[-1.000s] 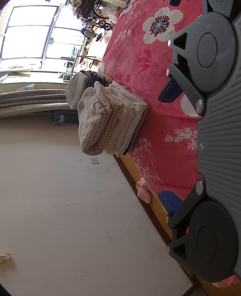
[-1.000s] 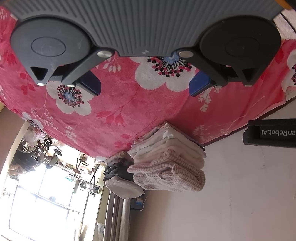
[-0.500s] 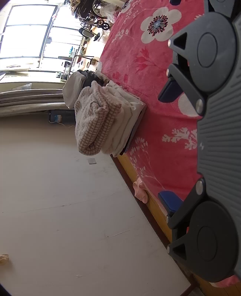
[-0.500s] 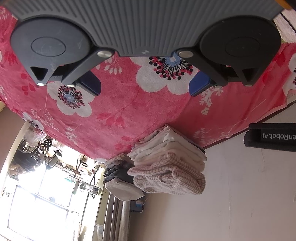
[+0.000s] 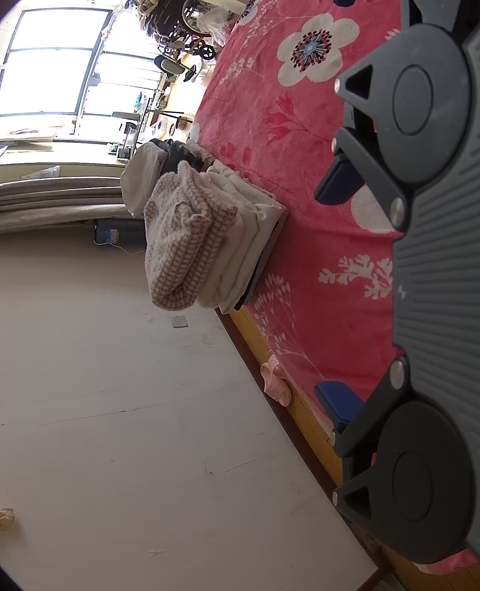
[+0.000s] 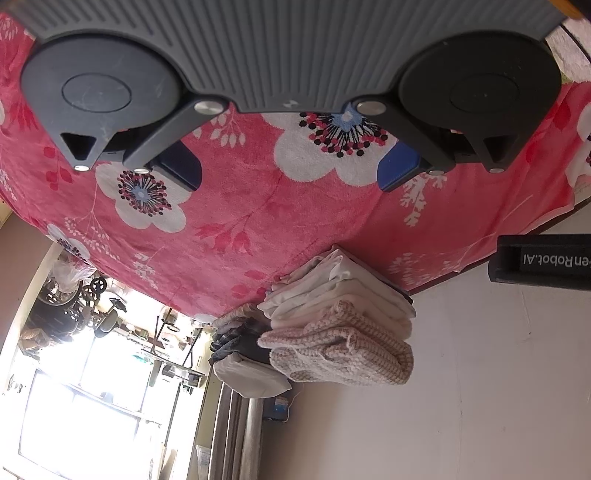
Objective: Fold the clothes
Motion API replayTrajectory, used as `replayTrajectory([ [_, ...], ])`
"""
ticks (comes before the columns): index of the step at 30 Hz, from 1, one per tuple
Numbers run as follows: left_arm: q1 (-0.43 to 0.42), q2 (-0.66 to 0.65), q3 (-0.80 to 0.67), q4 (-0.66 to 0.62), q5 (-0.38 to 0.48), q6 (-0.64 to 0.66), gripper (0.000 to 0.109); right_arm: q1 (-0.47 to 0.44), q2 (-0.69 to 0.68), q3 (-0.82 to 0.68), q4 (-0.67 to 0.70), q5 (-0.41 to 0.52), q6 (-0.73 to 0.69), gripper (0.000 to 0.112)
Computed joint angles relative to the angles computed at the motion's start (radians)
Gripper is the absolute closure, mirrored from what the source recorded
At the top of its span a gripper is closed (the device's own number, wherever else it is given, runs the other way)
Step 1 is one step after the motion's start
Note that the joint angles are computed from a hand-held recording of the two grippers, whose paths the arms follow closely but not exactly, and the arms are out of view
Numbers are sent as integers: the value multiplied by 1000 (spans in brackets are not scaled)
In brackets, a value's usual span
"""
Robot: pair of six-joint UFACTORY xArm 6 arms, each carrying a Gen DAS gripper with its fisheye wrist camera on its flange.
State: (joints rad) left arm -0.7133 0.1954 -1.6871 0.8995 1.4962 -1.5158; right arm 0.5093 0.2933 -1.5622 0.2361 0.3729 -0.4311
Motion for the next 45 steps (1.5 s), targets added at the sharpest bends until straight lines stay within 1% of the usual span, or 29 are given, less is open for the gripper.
replayTrajectory([
  [16,2,-8,13,-4,-7,-3,6,-3,8,-11,-23,6,19,11],
  [27,-3,3,-2,-4,4,-5,7,-3,9,-10,-43,4,39,11],
  [45,2,-2,2,-7,6,-6,7,-7,13,-14,-51,13,40,11],
])
